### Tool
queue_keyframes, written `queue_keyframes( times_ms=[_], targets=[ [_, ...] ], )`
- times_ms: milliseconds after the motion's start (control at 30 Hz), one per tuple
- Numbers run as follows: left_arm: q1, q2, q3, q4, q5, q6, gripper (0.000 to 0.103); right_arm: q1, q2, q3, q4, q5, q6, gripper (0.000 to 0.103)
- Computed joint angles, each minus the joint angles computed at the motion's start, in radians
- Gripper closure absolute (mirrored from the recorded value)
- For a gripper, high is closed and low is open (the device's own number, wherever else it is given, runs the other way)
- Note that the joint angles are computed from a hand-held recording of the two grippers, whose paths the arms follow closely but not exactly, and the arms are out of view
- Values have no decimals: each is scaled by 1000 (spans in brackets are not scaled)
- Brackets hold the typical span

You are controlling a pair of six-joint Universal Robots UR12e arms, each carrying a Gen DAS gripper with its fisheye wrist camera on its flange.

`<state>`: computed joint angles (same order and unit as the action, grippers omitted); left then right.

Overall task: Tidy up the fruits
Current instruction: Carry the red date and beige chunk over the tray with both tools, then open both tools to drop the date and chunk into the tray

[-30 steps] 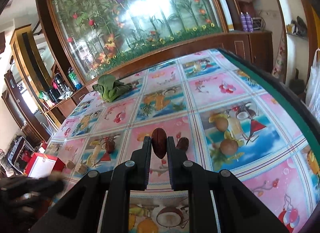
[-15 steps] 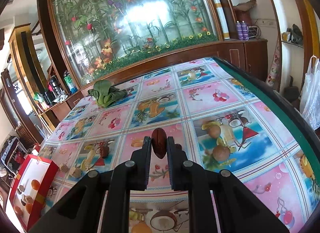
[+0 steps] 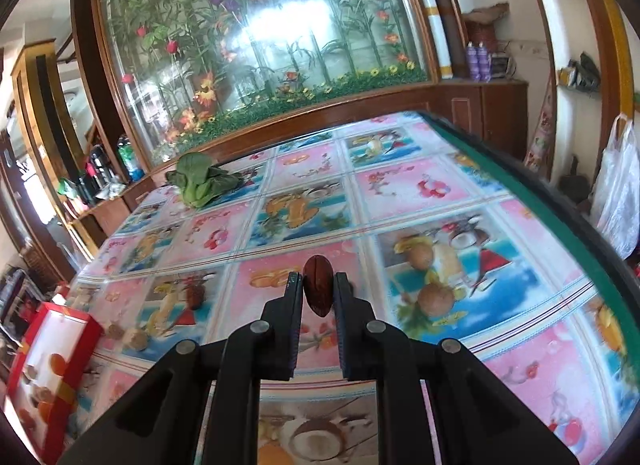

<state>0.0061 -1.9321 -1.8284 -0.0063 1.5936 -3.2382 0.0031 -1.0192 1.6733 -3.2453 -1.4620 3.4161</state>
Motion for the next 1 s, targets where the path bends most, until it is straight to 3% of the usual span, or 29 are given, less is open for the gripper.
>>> queue_keyframes(
  times_ms=[100, 200, 333, 533, 633, 733, 833, 1000],
  targets=[
    [19, -2, 0, -21, 3, -31, 86, 2, -3, -2, 9, 38, 11, 90],
    [31, -3, -5, -11, 44, -36, 86, 10, 5, -25, 8, 139, 43, 90],
    [50, -4, -2, -18, 66, -44, 86, 65, 39, -113, 73, 286, -6, 90],
    [77, -31, 56, -99, 43, -38, 86, 157, 124, -292, 255, 486, -60, 90],
    [80, -65, 115, -166, 43, -48, 86, 200, 161, -365, 344, 487, -99, 90],
    [82, -98, 174, -281, 49, -110, 86, 219, 191, -423, 485, 519, -163, 90],
    [79, -123, 206, -348, 49, -143, 86, 229, 201, -447, 606, 499, -264, 90],
    [67, -139, 223, -407, 52, -155, 86, 227, 203, -448, 652, 460, -336, 90]
  ],
)
